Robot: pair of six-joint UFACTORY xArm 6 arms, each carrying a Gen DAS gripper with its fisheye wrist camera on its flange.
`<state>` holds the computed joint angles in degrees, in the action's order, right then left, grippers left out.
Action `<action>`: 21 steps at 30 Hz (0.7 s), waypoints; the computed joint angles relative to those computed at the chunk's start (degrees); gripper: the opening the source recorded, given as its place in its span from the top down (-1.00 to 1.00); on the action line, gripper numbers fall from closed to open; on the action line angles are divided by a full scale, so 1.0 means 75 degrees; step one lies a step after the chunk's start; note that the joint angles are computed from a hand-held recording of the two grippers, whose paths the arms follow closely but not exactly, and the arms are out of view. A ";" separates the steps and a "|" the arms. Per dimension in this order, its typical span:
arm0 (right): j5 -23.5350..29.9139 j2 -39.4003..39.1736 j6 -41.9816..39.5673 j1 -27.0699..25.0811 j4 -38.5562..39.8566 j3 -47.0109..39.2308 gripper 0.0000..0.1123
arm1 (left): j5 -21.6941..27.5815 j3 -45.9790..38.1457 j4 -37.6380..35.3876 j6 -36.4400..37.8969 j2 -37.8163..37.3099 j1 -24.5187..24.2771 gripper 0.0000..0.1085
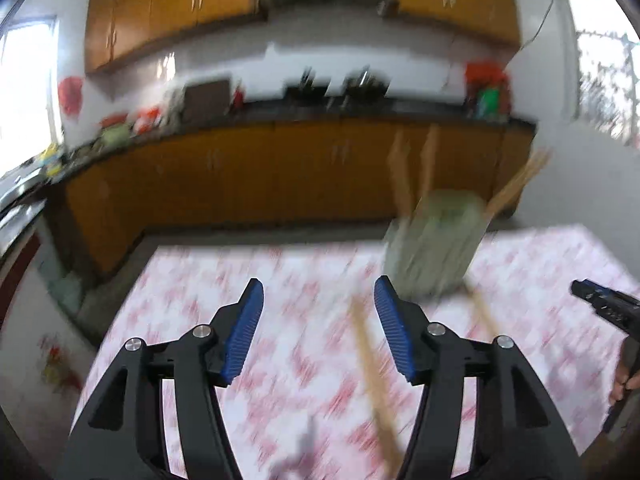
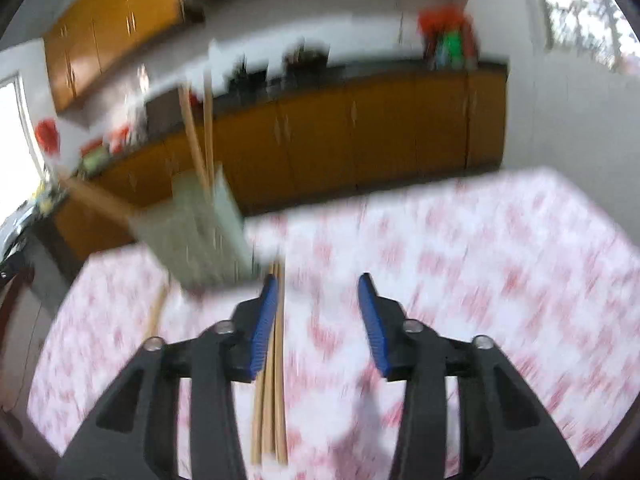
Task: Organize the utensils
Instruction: 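Close the left tool on a third chopstick while the right tool grasps one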
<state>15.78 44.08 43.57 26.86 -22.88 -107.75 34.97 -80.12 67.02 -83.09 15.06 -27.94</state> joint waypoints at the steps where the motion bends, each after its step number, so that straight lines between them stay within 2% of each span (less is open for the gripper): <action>1: 0.0087 0.0155 -0.0608 0.0096 0.0650 -0.0042 0.50 | -0.0077 0.0131 -0.0299 0.0108 0.0116 0.0046 -0.08; 6: 0.0498 0.0777 -0.1866 0.0388 0.2002 -0.0518 0.62 | -0.0490 0.0383 -0.1108 0.0211 0.0627 0.0111 -0.08; 10: 0.0739 0.0977 -0.1955 0.0491 0.2012 -0.0759 0.62 | -0.0881 0.0468 -0.1368 0.0210 0.0827 0.0140 -0.08; 12: 0.1116 0.1179 -0.2120 0.0502 0.2064 -0.1121 0.68 | -0.1004 0.0369 -0.1600 0.0439 0.0982 0.0114 -0.08; 14: 0.1182 0.1247 -0.1688 0.0491 0.1471 -0.1175 0.85 | -0.1041 0.0324 -0.1661 0.0492 0.1072 0.0057 -0.08; 17: 0.1097 0.1124 -0.1199 0.0444 0.1044 -0.0962 0.85 | -0.1270 0.0271 -0.1831 0.0702 0.1200 0.0041 -0.07; 18: 0.1090 0.1115 -0.1182 0.0430 0.1055 -0.0950 0.85 | -0.1309 0.0245 -0.1951 0.0850 0.1234 0.0028 -0.05; 20: 0.1081 0.1092 -0.1129 0.0432 0.0971 -0.0907 0.85 | -0.1412 0.0214 -0.2166 0.1089 0.1304 0.0028 0.16; 21: 0.1089 0.1102 -0.1132 0.0432 0.0955 -0.0923 0.85 | -0.1449 0.0169 -0.2332 0.1239 0.1373 0.0016 0.19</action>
<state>23.94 52.35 35.08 30.10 -15.72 -114.67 24.11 -78.86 49.53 -73.79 25.36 -27.81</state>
